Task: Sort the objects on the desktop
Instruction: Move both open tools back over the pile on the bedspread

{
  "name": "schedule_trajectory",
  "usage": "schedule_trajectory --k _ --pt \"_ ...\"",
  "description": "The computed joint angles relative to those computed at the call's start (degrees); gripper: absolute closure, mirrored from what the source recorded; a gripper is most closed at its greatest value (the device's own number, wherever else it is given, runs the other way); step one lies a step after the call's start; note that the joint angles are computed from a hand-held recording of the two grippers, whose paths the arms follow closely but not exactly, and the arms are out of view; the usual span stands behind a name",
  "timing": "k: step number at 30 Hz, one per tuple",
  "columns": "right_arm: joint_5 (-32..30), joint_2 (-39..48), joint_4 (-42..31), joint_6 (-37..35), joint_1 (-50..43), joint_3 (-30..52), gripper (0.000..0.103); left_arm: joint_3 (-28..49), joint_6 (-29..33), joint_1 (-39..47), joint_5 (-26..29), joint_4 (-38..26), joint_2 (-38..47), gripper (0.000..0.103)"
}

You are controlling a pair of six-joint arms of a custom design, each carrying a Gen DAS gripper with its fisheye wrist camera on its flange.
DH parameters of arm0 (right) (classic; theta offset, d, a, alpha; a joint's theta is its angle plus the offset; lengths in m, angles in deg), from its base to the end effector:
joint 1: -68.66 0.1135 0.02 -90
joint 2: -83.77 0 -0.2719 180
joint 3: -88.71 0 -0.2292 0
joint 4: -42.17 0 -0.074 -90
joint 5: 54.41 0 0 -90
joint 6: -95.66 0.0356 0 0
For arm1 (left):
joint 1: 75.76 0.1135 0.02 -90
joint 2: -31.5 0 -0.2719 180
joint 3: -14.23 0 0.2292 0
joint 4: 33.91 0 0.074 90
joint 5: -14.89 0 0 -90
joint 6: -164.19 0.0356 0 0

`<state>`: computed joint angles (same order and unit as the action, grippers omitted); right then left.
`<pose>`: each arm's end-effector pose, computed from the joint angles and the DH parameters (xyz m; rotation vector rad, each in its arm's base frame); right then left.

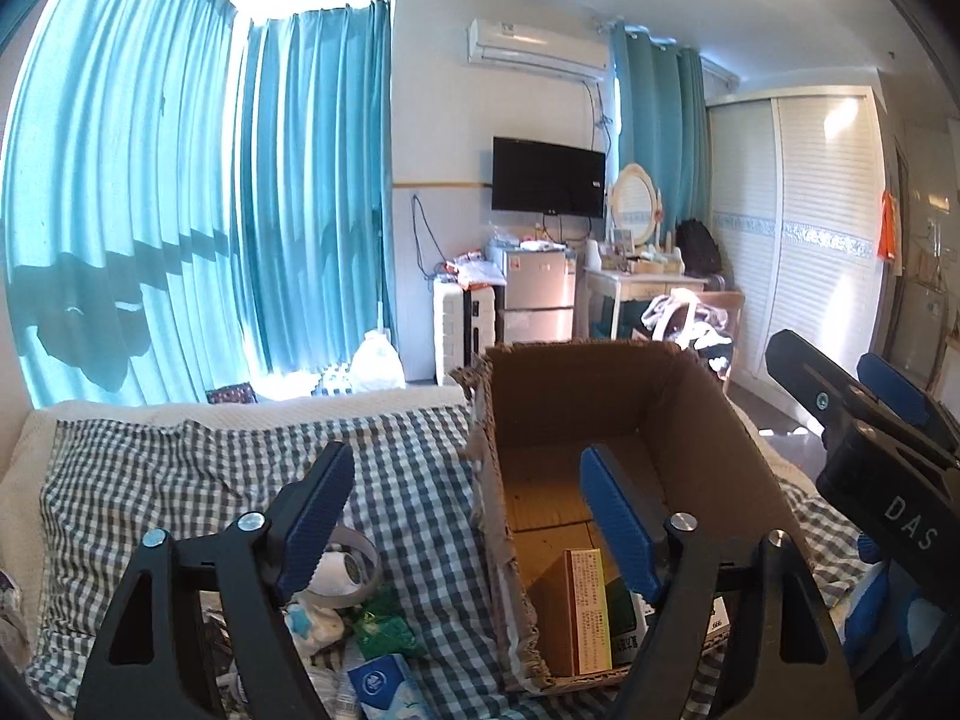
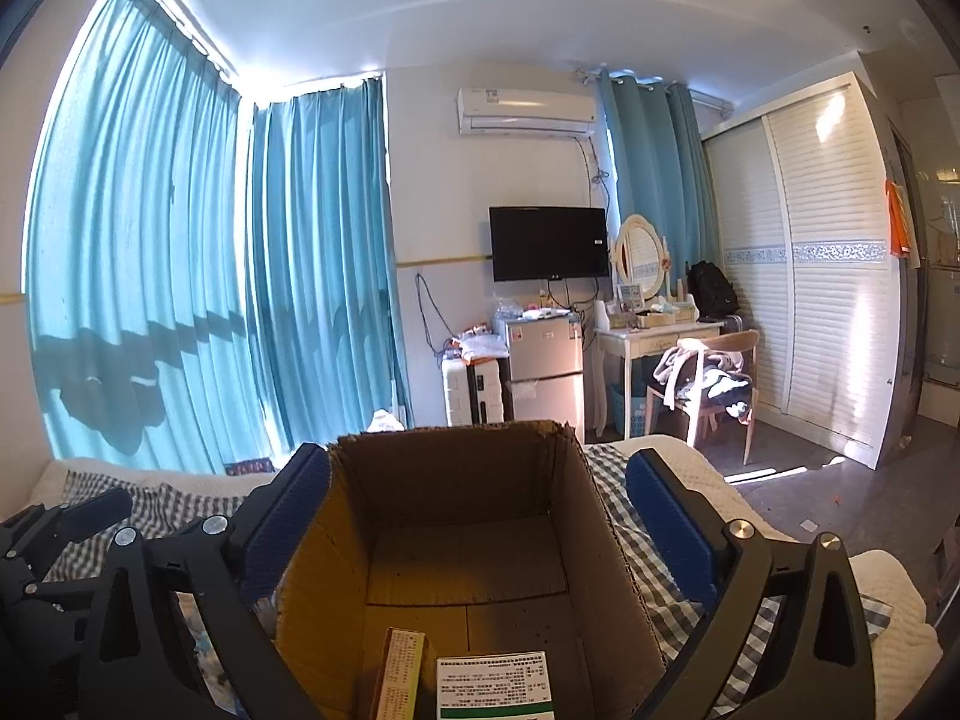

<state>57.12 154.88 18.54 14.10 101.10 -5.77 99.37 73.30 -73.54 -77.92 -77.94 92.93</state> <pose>0.2262 0.1283 0.4106 -0.0846 1.7225 0.2025 0.2023 0.0096 0.4064 -0.0851 1.9236 0.0628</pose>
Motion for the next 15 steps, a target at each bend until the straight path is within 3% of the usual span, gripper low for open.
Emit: schedule_trajectory --k 5,7,15 --pt "3.64 -1.43 -2.17 0.15 3.48 3.26 0.002 1.17 1.36 5.05 2.38 -0.55 -3.7 0.01" --pt "4.33 -2.23 -2.49 0.41 4.56 4.14 0.0 2.23 2.02 8.64 4.72 -0.86 -4.7 0.0" --pt "13.34 -1.09 -1.82 -2.88 14.51 8.17 0.0 6.18 1.92 26.57 17.18 -1.18 -5.7 0.0"
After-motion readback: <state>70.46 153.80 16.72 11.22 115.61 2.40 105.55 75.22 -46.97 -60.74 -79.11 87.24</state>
